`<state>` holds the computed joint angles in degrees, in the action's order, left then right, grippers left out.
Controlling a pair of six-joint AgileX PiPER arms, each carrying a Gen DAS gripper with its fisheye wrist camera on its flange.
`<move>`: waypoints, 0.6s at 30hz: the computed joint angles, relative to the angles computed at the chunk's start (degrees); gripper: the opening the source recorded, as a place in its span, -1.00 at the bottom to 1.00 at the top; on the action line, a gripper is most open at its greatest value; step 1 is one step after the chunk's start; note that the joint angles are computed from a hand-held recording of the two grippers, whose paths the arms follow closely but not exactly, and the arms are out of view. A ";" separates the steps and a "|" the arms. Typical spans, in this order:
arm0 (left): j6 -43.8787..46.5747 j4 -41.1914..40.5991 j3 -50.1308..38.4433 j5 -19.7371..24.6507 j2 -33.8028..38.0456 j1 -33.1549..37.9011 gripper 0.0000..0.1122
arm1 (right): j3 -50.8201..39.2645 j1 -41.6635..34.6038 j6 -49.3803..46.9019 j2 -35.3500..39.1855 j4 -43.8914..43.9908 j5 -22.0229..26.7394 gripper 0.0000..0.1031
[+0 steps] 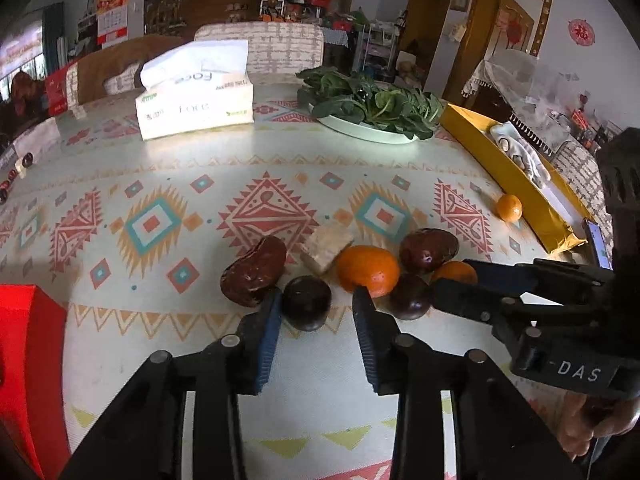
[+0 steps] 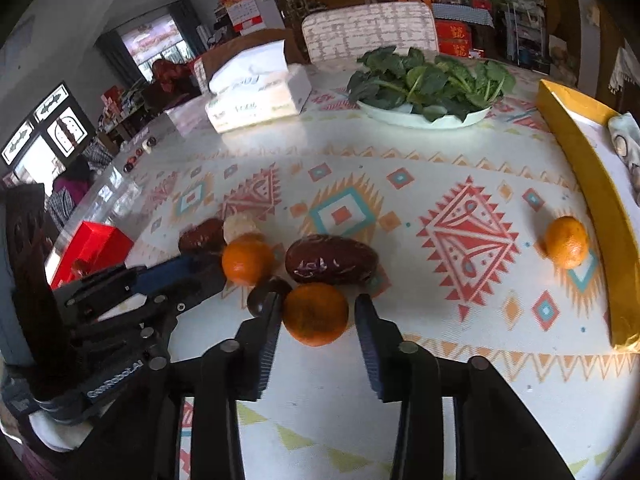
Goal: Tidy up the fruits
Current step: 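Grasp a dark round jujube with the left tool while the right tool holds the mandarin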
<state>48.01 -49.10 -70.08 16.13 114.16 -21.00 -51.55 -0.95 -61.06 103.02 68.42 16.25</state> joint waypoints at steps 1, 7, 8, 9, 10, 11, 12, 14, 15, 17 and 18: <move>0.79 -0.96 -0.20 0.44 0.16 0.27 -0.39 | 0.33 0.23 -1.42 -0.17 1.56 -0.77 -0.14; 8.01 -9.04 2.26 -2.10 -1.10 0.57 -0.62 | 0.35 0.21 0.61 -0.47 0.41 -0.55 -0.29; 12.26 -13.52 3.16 -2.51 -1.62 0.82 -0.62 | 0.46 0.84 3.05 -0.82 -2.14 -1.52 -0.29; 16.09 -17.56 3.93 -2.65 -2.05 1.12 -0.62 | 0.83 1.57 4.44 -1.22 -3.71 -2.71 -0.29; 18.75 -20.53 4.44 -2.66 -2.28 1.40 -0.62 | 1.13 2.05 4.93 -1.46 -4.34 -3.37 -0.30; 21.18 -23.31 4.79 -2.25 -2.42 1.87 -0.62 | 1.32 2.24 4.90 -1.62 -4.36 -3.46 -0.30; 22.80 -25.26 4.93 -1.54 -2.43 2.39 -0.63 | 1.57 2.26 3.85 -1.82 -3.22 -3.24 -0.30; 24.59 -27.87 5.40 -0.80 -2.62 3.24 -0.63 | 1.98 1.92 0.64 -2.25 -0.06 -2.41 -0.30; 25.55 -29.09 5.74 -0.67 -2.80 3.51 -0.63 | 2.47 1.79 -1.26 -2.82 1.90 -2.19 -0.30; 29.14 -33.20 6.97 -0.70 -3.95 4.13 -0.63 | 3.55 1.66 -1.98 -4.51 3.55 -2.04 -0.30; 31.02 -35.28 7.55 -0.36 -4.58 4.45 -0.62 | 4.29 1.62 -2.83 -5.71 4.89 -1.75 -0.30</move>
